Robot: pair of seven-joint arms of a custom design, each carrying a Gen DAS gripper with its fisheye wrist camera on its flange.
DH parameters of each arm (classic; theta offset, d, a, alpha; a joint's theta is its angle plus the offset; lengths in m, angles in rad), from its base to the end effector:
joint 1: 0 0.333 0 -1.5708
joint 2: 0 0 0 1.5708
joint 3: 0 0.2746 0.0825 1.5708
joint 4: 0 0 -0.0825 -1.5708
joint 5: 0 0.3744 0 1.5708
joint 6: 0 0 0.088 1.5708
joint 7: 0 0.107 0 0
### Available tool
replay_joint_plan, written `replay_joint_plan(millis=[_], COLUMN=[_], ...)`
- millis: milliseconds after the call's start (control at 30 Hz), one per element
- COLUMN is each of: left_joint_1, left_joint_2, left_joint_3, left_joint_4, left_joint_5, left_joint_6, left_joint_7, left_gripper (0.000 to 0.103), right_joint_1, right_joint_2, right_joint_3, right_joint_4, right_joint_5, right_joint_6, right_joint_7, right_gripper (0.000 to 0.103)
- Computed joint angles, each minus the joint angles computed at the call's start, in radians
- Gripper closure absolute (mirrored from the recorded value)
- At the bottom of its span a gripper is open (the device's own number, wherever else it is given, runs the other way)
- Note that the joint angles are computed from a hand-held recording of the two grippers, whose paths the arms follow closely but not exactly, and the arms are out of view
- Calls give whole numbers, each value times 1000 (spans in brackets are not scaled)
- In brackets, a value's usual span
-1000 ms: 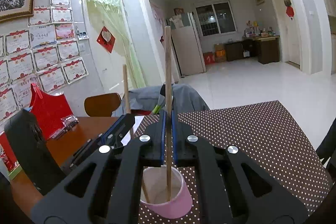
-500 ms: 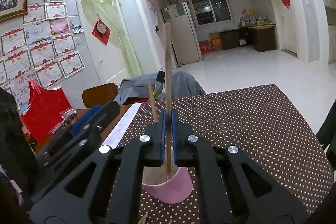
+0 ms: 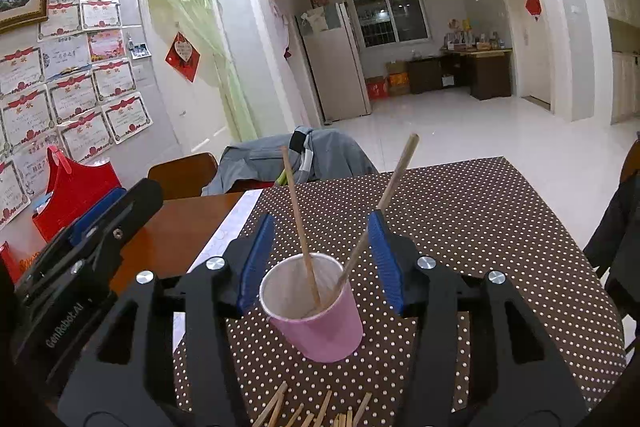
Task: Organize utensils
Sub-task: 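Lower the right gripper to the stick pile and grasp one stick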
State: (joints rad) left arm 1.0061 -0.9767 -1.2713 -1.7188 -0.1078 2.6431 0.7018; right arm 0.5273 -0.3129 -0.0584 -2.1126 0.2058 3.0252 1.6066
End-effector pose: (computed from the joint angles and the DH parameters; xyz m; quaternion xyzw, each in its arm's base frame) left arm 0.4045 -0.4373 0.6544 -0.5788 0.5055 -0.4407 0.4639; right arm 0.4618 0.2118 0.6595 -0.6418 0.5060 -0.2243 0.5307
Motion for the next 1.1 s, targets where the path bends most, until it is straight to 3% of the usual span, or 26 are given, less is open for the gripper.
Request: replay_joint_plan(millis=[167, 300, 533, 733, 867, 967, 1100], left_joint_1=[-90, -175, -370, -472, -501, -528, -563], left_joint_2=[2, 69, 293, 473, 564, 604, 643], left_joint_3=[47, 67, 94, 97, 76, 70, 81], left_joint_4=[-45, -66, -93, -111, -128, -148, -158], left_joint_5=[15, 36, 66, 58, 68, 96, 138], left_joint_6=[-45, -108, -295, -450, -505, -514, -532], left_joint_7=[5, 17, 127, 144, 95, 64, 10], left_gripper=[44, 44, 44, 44, 44, 44, 44], right_joint_1=[-44, -59, -31, -32, -43, -52, -73], right_joint_2=[-71, -133, -222, -256, -250, -247, -246], right_joint_3=[35, 47, 25, 35, 36, 33, 31], right_joint_4=[-56, -106, -165, -203, -212, -216, -222], right_joint_5=[-54, -105, -116, -93, -51, -20, 8], right_joint_6=[-17, -56, -273, -464, -595, -652, -712], right_joint_7=[62, 98, 65, 8, -18, -34, -58], right_gripper=[54, 54, 54, 54, 54, 69, 74])
